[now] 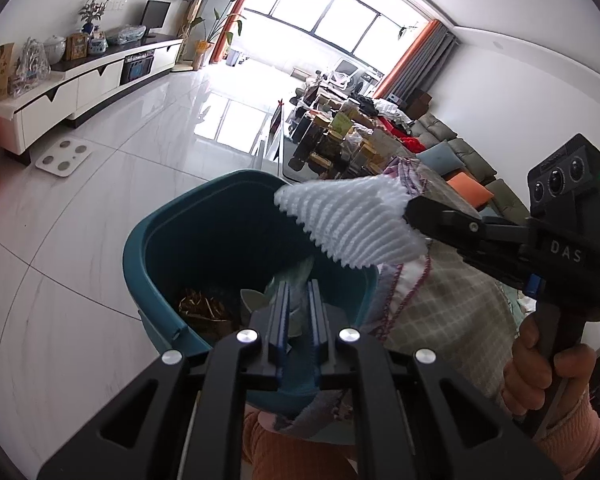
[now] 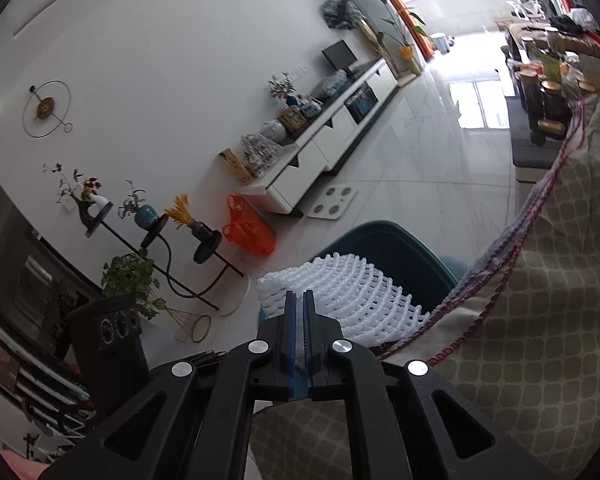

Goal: Collect trash
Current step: 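Carry the bag and foam net over the teal bin and open both tools, then grasp a clear green-label bag with the left tool while the right tool grasps a gold foil wrapper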

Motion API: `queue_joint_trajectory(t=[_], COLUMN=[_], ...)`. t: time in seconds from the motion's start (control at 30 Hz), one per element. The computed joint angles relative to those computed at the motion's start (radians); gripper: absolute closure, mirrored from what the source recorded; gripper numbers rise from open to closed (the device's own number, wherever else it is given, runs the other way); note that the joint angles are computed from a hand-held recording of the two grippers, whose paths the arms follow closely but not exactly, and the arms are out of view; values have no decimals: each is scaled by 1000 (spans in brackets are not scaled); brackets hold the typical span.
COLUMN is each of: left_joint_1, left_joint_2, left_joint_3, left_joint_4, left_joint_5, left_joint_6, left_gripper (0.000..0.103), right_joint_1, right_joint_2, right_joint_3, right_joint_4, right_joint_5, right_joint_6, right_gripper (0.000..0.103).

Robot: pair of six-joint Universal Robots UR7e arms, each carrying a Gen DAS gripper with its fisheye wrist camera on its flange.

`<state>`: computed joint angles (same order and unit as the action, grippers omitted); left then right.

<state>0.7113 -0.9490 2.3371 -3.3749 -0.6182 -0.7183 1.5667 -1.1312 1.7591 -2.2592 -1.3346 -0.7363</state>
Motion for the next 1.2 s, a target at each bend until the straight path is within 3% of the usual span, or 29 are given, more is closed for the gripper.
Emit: queue_joint_trajectory(t=[0.17, 0.27, 0.53, 0.77, 0.83, 0.9, 0.97, 1.2], left_joint_1=[10, 7, -25, -61, -73, -80, -89, -96], left_joint_2=[10, 14, 18, 55, 72, 96, 122, 236], left_joint_3=[-5, -2, 1, -17, -36, -58, -84, -217], left_joint_4=[-12, -28, -42, -128, -150, -177, -192, -200], left_joint_5=[-7, -6, 15, 11, -3, -25, -48, -172], left_joint_6=[-11, -10, -9, 100, 144, 194, 233, 374], left_gripper=[83, 81, 72, 52, 49, 45, 37, 28], right_joint_1=[-2, -7, -17, -31, -39, -51, -69, -153], right_joint_2=[18, 17, 3, -74, -104, -146, -181, -321], right_joint_3=[-10, -8, -11, 27, 39, 64, 78, 144], right_joint_4=[-5, -16, -27, -44, -44, -63, -78, -166], right_joint_5=[-17, -15, -6, -4, 3, 8, 10, 10], right_joint_6=[27, 39, 58, -12, -34, -57, -81, -153], right_gripper=[93, 75, 75, 75, 70, 58, 58, 50])
